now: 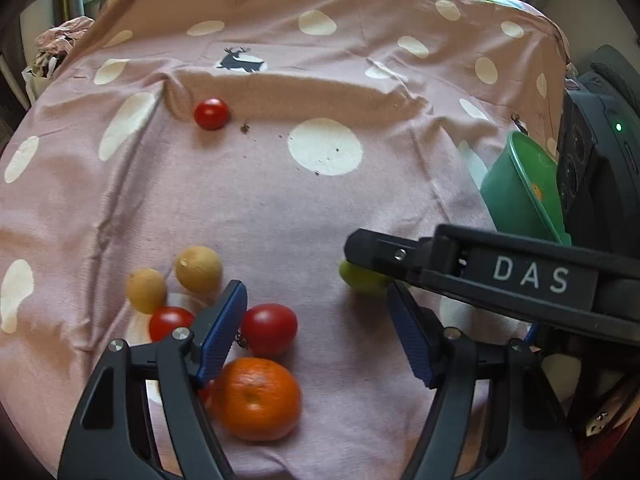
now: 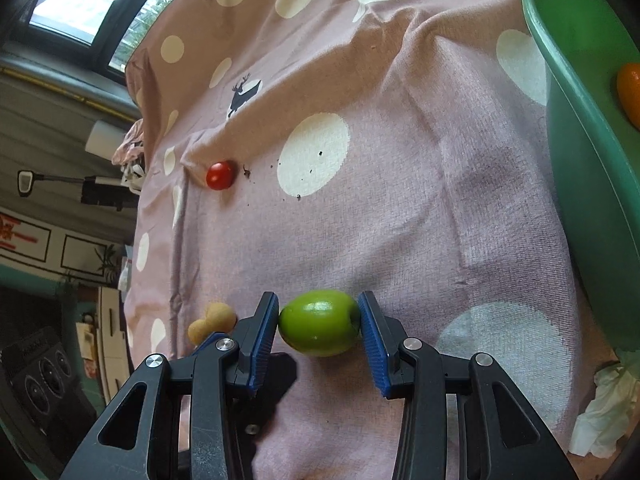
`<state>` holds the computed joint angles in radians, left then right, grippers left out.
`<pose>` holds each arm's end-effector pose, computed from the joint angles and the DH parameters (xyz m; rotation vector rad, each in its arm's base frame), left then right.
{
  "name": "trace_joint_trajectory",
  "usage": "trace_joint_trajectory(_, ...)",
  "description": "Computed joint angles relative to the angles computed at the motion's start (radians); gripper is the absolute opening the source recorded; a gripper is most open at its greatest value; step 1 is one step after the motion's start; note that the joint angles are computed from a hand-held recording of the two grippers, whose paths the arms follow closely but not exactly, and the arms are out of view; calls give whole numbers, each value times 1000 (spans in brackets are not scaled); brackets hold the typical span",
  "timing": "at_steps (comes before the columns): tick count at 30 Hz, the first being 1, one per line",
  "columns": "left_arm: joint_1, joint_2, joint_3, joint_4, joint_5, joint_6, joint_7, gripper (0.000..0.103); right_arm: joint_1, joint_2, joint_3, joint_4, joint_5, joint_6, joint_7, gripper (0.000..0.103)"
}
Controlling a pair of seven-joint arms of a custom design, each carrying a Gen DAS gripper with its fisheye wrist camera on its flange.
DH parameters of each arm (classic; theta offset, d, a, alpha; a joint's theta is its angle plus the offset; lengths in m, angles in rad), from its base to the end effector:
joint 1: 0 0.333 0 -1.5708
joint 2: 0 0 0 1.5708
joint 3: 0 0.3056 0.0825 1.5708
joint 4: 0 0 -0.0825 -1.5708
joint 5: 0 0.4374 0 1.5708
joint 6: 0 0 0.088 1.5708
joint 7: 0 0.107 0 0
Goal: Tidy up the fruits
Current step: 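Carry the green mango to the green bowl and lower it inside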
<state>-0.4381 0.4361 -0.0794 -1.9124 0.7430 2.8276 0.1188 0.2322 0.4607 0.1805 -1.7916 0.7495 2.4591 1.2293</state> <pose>0.5857 -0.3696 0.2652 -2.2372 1.6601 -0.7463 0.6538 0.2763 0.2765 -1.9677 1.6448 0.4157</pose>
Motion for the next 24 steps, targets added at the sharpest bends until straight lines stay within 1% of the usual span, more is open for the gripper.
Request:
trace_joint_trajectory(2,13,18,-13,13,-19,27,25,68,-5,2,3,2,10,-8,-3,43)
trace_joint_trajectory(3,12,25,-13,22,-26,29,34,67,-8,4,4,4,16,-12,-3,43)
trace_joint_trajectory(6,3,43,-3,39,-37,53,34,66,-14,8,5,8,33,-20,-7,43)
trace_joint_trajectory(7,15,50,-11,40,-57,74,46,66,-17,10,6,10,40,-23,-7,43)
trace_joint_trajectory(9,35,66,-34,47,-103,92,93,62,-23,14,8,14,53,-35,-11,43)
trace_joint_trajectory(12,5,72,-12,65,-112,65,114,60,-22,17,8,19,58,-43,-10,43)
trace_joint_trajectory(17,-17,75,13,66,-111,78,110,60,-22,23,7,27,64,-47,-11,43)
trace_joint_trajectory(19,-18,76,16,66,-112,83,114,59,-22,22,6,26,62,-48,-13,43)
trace_joint_trajectory(21,-9,76,9,60,-121,101,129,56,-20,21,5,25,59,-45,-13,43)
trace_joint_trajectory(24,-3,77,6,55,-138,119,150,54,-14,19,3,23,47,-38,-13,43)
